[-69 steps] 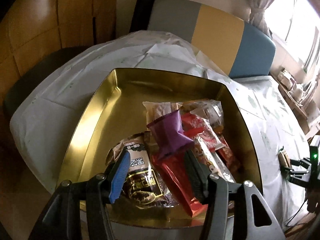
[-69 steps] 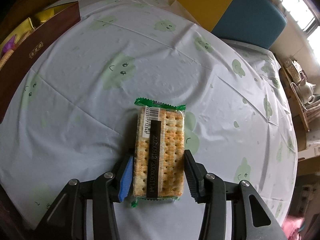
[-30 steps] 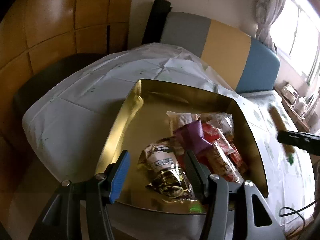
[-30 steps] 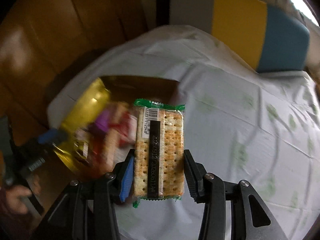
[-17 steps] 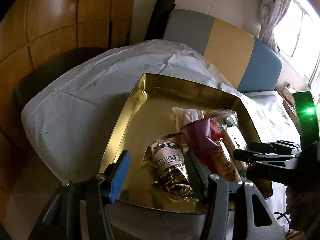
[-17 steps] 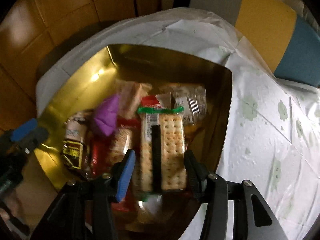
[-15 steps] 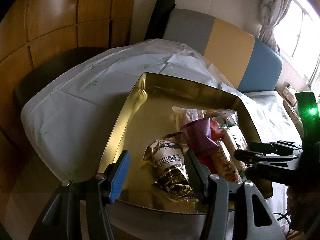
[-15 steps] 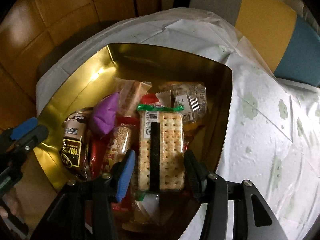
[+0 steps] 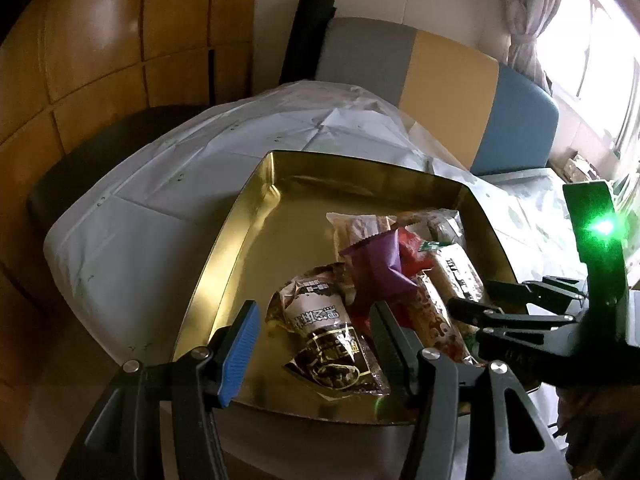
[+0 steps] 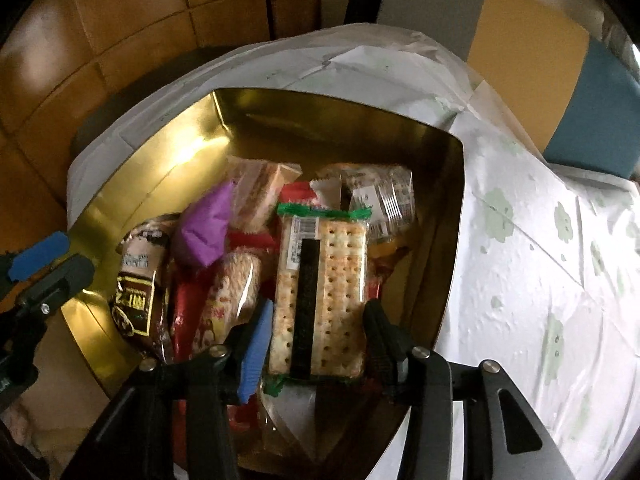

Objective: Organize snacks

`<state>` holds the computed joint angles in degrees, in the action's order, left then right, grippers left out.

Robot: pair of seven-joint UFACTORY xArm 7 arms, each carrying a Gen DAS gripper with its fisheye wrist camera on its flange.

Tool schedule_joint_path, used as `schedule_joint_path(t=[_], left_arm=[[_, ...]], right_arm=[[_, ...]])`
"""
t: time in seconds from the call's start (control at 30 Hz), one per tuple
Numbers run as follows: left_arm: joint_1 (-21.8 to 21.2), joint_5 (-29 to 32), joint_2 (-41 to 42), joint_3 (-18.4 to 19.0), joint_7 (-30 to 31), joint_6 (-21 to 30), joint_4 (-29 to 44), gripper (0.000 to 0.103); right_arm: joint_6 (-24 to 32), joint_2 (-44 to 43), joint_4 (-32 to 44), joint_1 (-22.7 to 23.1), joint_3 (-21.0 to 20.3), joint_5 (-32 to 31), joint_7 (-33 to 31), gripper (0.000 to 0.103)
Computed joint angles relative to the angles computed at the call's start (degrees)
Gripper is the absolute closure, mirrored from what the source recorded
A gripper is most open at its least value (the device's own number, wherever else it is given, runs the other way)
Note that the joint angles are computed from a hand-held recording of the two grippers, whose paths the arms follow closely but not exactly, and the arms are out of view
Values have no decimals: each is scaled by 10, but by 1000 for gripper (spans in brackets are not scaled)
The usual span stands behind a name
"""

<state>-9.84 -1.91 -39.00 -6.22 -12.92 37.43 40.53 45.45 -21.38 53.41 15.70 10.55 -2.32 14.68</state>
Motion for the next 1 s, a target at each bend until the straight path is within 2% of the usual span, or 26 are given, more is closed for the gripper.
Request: schedule_joint_path(t=[0.17,0.53,0.6,1.0], left_arm=[[3,8,-6,-6,-5,5,1,45],[11,34,-25,-27,-32,-2,-6,45],[12,37,-30,-30,-38,-2,-8,40],[30,90,-74,-76,-91,-11,-24,37]], right_arm=[[-11,-16,-14,0,6,-3,18,54],[-25,-82,-46,-14,30,-30,91,34],[-29,-106,-60,-21,40,-41,117,29],[-30,-228,-127,-43,82,-82,215,24]])
